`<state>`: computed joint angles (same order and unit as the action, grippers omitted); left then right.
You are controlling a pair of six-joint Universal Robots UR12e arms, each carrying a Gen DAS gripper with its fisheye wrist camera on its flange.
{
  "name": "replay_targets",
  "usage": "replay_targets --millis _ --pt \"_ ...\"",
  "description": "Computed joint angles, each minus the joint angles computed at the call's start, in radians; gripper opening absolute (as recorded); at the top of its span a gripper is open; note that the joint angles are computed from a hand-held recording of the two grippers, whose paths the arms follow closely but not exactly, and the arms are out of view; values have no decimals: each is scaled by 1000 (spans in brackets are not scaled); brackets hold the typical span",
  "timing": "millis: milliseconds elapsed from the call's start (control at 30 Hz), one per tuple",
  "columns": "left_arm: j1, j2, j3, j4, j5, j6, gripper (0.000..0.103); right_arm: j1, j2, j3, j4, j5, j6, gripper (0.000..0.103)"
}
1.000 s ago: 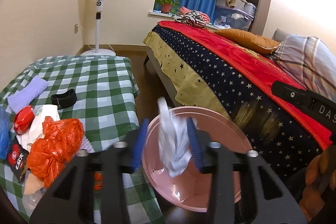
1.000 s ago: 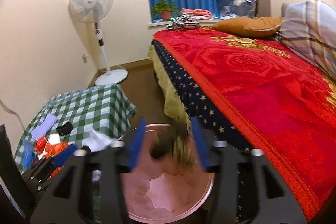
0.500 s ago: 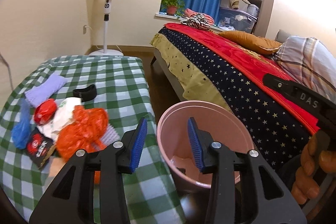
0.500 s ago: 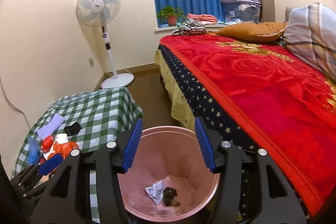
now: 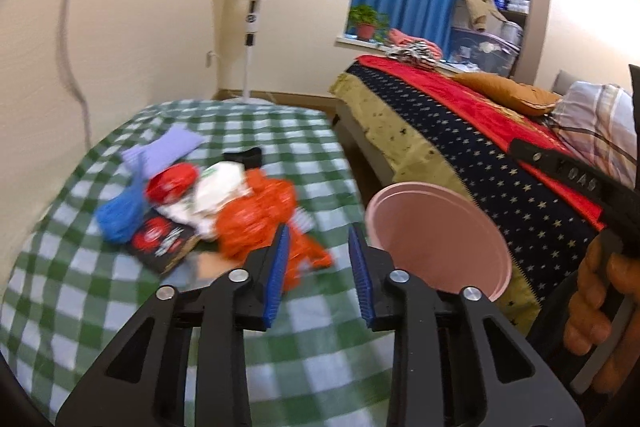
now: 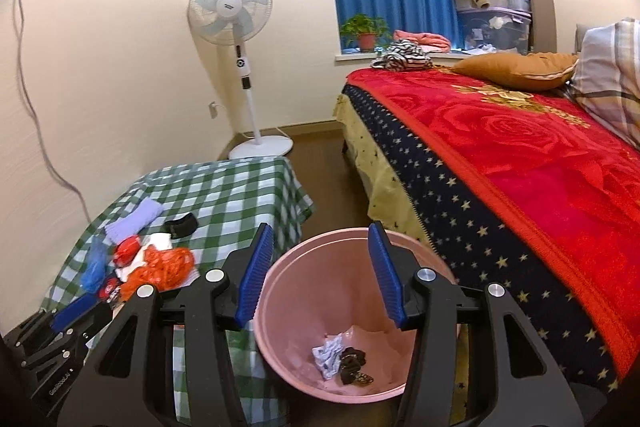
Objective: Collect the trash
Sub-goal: 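Move both open grippers back toward the trash on the table, then grasp the clear plastic bag with left gripper while right grasps the orange plastic bag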
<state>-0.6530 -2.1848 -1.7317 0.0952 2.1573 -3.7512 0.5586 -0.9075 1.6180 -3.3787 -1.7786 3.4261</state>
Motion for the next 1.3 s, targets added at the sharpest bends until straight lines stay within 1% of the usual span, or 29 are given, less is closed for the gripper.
replay_targets --millis 67,133,233,300,433,600,667,733,933,1100,1167,1233,1300 --pt "1 12 -29 -4 18 -39 22 5 1 3 -11 14 -10 50" --pt "1 17 -46 -14 42 -68 15 9 2 2 -11 28 -15 49" --pt "7 25 -68 -33 55 -118 15 15 6 -5 -8 47 -22 46" --pt "12 28 -79 -40 66 -132 15 21 13 -15 -4 58 -35 46" --pt "22 28 -91 -40 61 -166 15 28 28 -40 19 86 -44 46" --pt "41 20 -91 -31 26 -193 15 37 48 -72 42 118 -55 46" --pt "49 13 -84 -41 2 -199 16 40 55 -81 47 127 -62 46" --pt "55 8 -75 -68 -19 -206 19 41 62 -92 57 137 -69 46" --pt "71 5 -68 -133 -60 -262 19 42 85 -127 98 178 -71 47" --pt "79 6 -74 -137 -87 -286 19 50 115 -171 145 229 -85 47" --pt "81 6 -75 -139 -94 -285 17 54 128 -189 162 250 -89 50" --pt "82 8 -77 -139 -97 -284 11 58 142 -210 183 274 -95 51" --pt "84 10 -82 -139 -90 -295 10 62 155 -229 203 292 -101 52"
